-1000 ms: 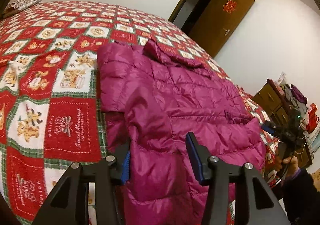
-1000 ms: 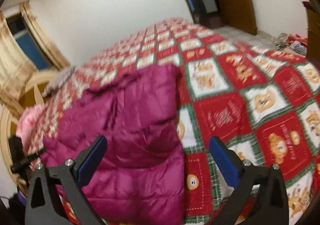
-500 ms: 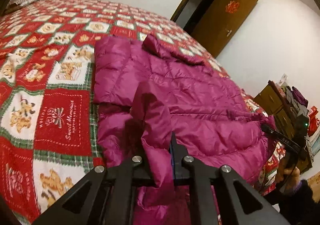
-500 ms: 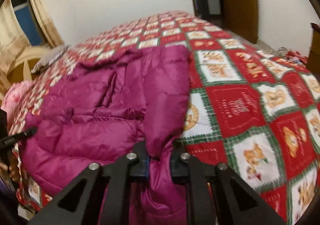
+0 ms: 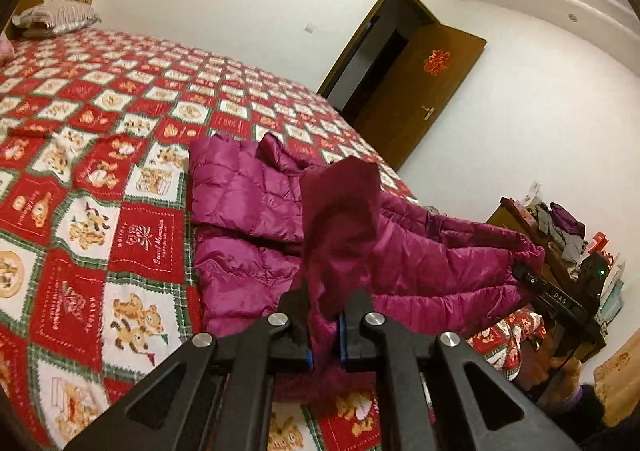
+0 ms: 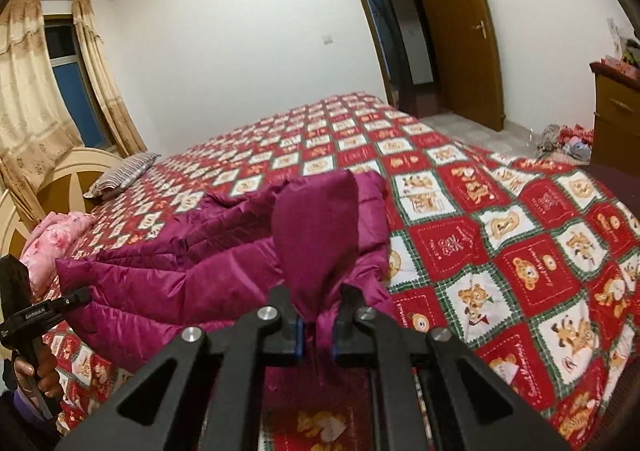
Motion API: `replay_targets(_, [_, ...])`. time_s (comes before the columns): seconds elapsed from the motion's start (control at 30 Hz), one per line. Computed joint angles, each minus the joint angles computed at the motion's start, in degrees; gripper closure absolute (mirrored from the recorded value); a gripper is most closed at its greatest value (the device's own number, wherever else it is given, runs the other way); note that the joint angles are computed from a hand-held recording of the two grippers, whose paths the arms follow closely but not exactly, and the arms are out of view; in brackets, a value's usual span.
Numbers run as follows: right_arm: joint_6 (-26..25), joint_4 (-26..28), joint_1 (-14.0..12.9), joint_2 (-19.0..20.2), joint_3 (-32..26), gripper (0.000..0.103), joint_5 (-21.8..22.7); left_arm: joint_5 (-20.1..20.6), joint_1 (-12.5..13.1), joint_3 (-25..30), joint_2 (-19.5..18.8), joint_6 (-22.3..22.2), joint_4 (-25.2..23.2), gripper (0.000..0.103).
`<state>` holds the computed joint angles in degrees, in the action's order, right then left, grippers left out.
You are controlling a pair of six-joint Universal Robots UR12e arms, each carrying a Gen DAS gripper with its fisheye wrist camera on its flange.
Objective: Fold large clothes
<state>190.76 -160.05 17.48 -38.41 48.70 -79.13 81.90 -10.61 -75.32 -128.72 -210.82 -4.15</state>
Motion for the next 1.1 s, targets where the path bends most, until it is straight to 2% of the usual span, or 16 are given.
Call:
replay_targets(0.17, [0.7,-4.4,-0.2,-2.4,4.6,0.092,1.6,1.0,-0.6,-1.9,1.0,-0.1,1.9,0.096])
replay_targets(0.3, [0.8,-5.8,-0.2,-3.6,7.0,0.092,2.3,1.2,-1.0,-3.4,1.8,0.1,3.3,0.097])
replay_targets(0.5, [-0.9,-9.4,-0.2,-6.6,12.0,0.093,2.1,1.6,-1.5,-6.6,3.9,0.5,7.4,0.098])
replay_targets(0.67, [-2.0,-10.9,-0.5,-9.3,16.4,0.093,1.7,0.7,-2.1,-9.9,5.7,0.2,10.0,0.098])
replay_targets(0.83, [-3.2,-10.8,-0.7,-11.7,19.9,0.093,0.7,0.8,-2.6,-11.9,7.1,1.3,10.4,0.098])
replay_targets(0.97, [-3.7,-10.3,-0.7,-11.2,18.7,0.093,0.2,1.2,-2.3,-10.7,6.7,1.8,9.3,0.098])
replay_targets(1.1, [-5.2,-7.1,-0.4,-8.0,12.5,0.093,0.1,2.5,-1.5,-6.5,5.0,2.6,5.2,0.098])
